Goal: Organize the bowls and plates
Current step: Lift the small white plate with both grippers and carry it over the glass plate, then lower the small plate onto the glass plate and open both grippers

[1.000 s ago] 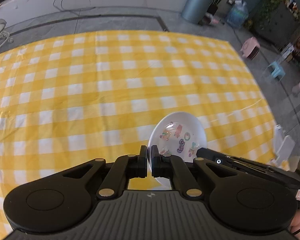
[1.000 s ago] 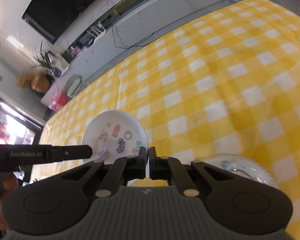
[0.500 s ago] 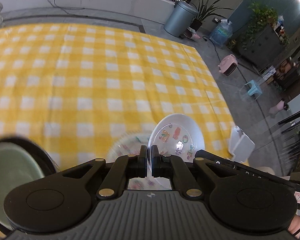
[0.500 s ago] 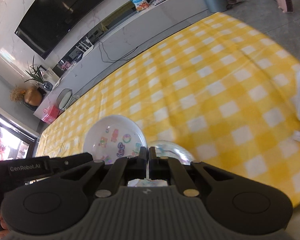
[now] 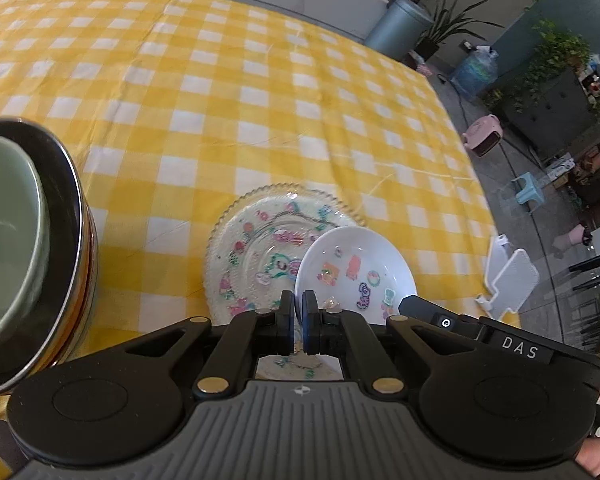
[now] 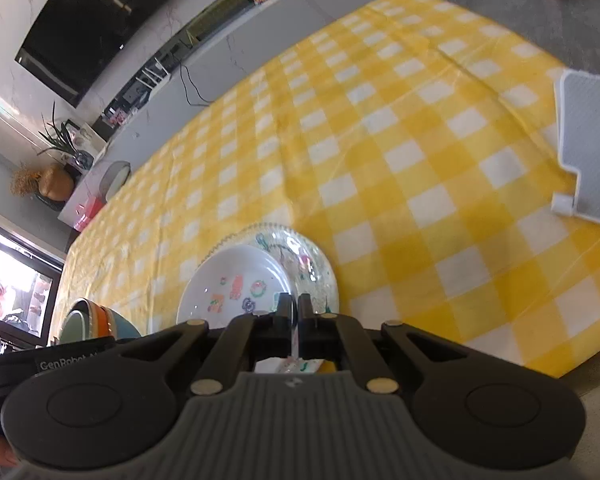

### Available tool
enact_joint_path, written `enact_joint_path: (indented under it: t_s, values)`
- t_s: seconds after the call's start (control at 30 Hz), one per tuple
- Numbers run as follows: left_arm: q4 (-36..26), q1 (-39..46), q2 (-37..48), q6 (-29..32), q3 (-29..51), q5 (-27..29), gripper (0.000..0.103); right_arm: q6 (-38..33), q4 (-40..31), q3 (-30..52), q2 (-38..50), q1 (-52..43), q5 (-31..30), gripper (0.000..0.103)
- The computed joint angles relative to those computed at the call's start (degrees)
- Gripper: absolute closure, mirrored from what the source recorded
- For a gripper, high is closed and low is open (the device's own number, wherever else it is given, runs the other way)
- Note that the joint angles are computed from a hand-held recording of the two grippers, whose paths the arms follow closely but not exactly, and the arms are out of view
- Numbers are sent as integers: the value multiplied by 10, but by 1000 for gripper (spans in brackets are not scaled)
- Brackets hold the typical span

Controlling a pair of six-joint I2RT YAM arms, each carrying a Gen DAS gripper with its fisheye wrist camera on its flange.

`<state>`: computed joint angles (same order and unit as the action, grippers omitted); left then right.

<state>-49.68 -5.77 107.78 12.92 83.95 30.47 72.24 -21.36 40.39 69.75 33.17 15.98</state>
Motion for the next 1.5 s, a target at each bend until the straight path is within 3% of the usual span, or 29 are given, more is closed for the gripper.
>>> enact_joint_path:
  t_s: [0.13, 0.43, 0.97, 1.07, 1.2, 1.4, 1.5]
  values:
    - [20, -5, 0, -8, -16, -11, 100, -18, -8, 15, 26, 4, 18, 103]
    - [76, -10, -11, -26, -38, -69, 99, -53, 57, 30, 87, -11, -2, 103]
    - [95, -25, -15, -5, -54, -95, 97, -72, 46, 45, 117, -11, -1, 99]
    - [96, -26, -19, -1, -56, -99, 88, -75, 47, 49, 118, -8, 2, 93]
    - [105, -29, -34, 7, -67, -100, 74, -77, 45, 49, 111, -2, 16, 74]
    - [104, -29, -53, 21, -72, -101, 55, -86, 13, 67, 103, 22, 73, 68]
    - [99, -26, -65, 32, -71, -101, 50, -89, -2, 77, 104, 32, 94, 56]
